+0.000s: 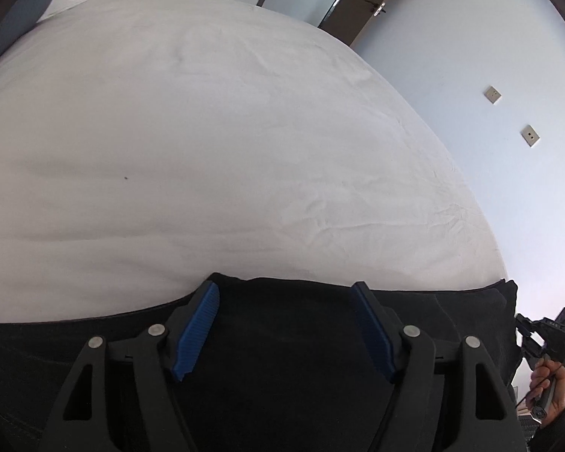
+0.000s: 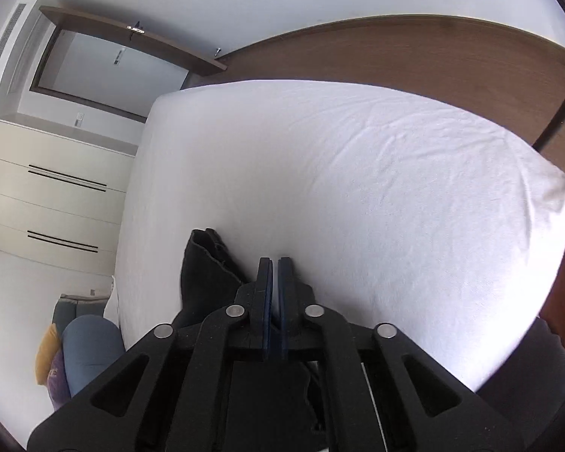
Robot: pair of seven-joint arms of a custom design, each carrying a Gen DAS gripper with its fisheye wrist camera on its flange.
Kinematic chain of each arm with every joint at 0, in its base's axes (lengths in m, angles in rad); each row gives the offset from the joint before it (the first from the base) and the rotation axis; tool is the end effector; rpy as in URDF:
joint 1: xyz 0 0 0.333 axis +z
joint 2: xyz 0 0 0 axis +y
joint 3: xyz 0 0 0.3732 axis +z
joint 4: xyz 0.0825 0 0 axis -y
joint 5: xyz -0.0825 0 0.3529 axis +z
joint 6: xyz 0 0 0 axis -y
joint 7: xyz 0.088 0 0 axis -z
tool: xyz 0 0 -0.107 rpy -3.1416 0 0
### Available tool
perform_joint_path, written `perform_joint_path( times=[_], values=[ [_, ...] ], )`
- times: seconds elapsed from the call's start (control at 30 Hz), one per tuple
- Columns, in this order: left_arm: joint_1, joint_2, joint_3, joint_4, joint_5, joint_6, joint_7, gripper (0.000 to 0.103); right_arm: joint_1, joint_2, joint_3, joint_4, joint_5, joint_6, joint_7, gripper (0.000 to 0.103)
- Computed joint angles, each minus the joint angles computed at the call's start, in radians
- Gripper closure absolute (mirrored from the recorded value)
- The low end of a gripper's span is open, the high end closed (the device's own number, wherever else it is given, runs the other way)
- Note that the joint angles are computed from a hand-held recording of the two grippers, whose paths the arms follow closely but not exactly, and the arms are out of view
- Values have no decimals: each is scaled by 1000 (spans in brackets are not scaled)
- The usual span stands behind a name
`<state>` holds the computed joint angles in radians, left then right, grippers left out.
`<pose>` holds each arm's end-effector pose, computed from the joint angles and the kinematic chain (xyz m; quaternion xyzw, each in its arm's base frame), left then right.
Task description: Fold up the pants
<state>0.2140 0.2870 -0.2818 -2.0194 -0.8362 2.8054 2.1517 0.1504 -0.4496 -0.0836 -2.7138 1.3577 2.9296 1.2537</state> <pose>0.6201 0.0082 0.4320 -0.7024 0.6257 -0.3344 0.0575 0.3438 -0.0415 0.4717 -0.3056 0.8560 0.0166 0.4167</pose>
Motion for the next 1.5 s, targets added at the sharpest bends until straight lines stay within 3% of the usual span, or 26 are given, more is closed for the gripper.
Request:
perform_joint_path(
  times=[0.03,0.07,0.13,0.23,0.3,0.33,0.4,0.43,0.5,0.57,0.6,0.67,0.73,0.8,0.83,0.9,1.0,1.07,1.1,1.17,1.23,1.27,1.3,1.33,1.4,1.5],
  values=[
    [4,-22,-10,-14,-22,17,10,32,-22,-22,29,-8,-99,-8,73,96],
    [40,-50,-55,-20,-114,8,90,32,-9,-40,41,-2,-136,-22,77,96],
    [76,-102,-118,-38,-320,-27,285,27,87,-50,31,37,-107,-47,3,96],
    [-12,-124,-83,-68,-222,-64,273,22,231,36,24,144,45,-147,-203,96],
    [-71,-111,-39,-104,-90,-35,181,22,248,127,45,206,43,-242,-231,96],
    [-93,-105,-6,-119,-63,-38,143,28,244,167,68,219,12,-257,-212,96],
    [-50,-123,-12,-157,-214,-52,257,39,222,224,116,223,-83,-251,-128,96],
    [-51,-147,13,-178,-252,-72,279,39,212,245,143,207,-110,-209,-86,98],
    [-51,-206,51,-234,-268,-84,314,38,203,252,93,186,25,-220,-190,103],
    [-65,-259,92,-308,-234,-23,327,36,143,211,71,140,50,-215,-213,103],
    [-58,-283,120,-335,-277,-35,376,36,119,189,70,124,38,-197,-199,103],
    [-41,-323,184,-361,-394,-95,463,36,69,138,96,88,-132,-152,-40,99],
    [-36,-348,237,-372,-409,-80,451,33,74,119,92,107,-186,-163,4,95],
    [-35,-362,279,-373,-501,-63,523,24,143,111,56,145,-72,-211,-144,95],
    [-17,-355,279,-372,-514,-48,535,25,166,132,49,173,-21,-253,-216,95],
    [0,-318,328,-349,-523,-130,549,40,181,198,76,224,-4,-307,-288,95],
    [41,-272,337,-306,-495,-202,508,64,162,293,120,244,-122,-295,-182,95],
    [73,-263,344,-302,-479,-251,504,79,144,308,101,221,-44,-294,-218,103],
    [90,-260,349,-300,-458,-272,499,95,137,318,102,223,-12,-276,-236,103],
    [126,-246,361,-286,-452,-348,487,98,104,294,104,205,-111,-212,-175,103],
    [128,-271,347,-290,-398,-309,432,100,69,262,96,184,-211,-179,-78,102],
    [106,-294,324,-292,-357,-231,410,92,45,253,95,176,-293,-161,-6,97],
    [102,-317,301,-294,-370,-209,429,67,41,244,86,177,-312,-158,10,95],
    [78,-331,314,-284,-432,-243,483,45,52,242,71,189,-288,-167,-18,95],
    [47,-326,305,-236,-477,-308,530,30,88,270,42,236,-166,-224,-150,95],
    [-12,-231,258,-142,-363,-275,468,29,95,364,61,322,-108,-322,-250,95]
  ],
)
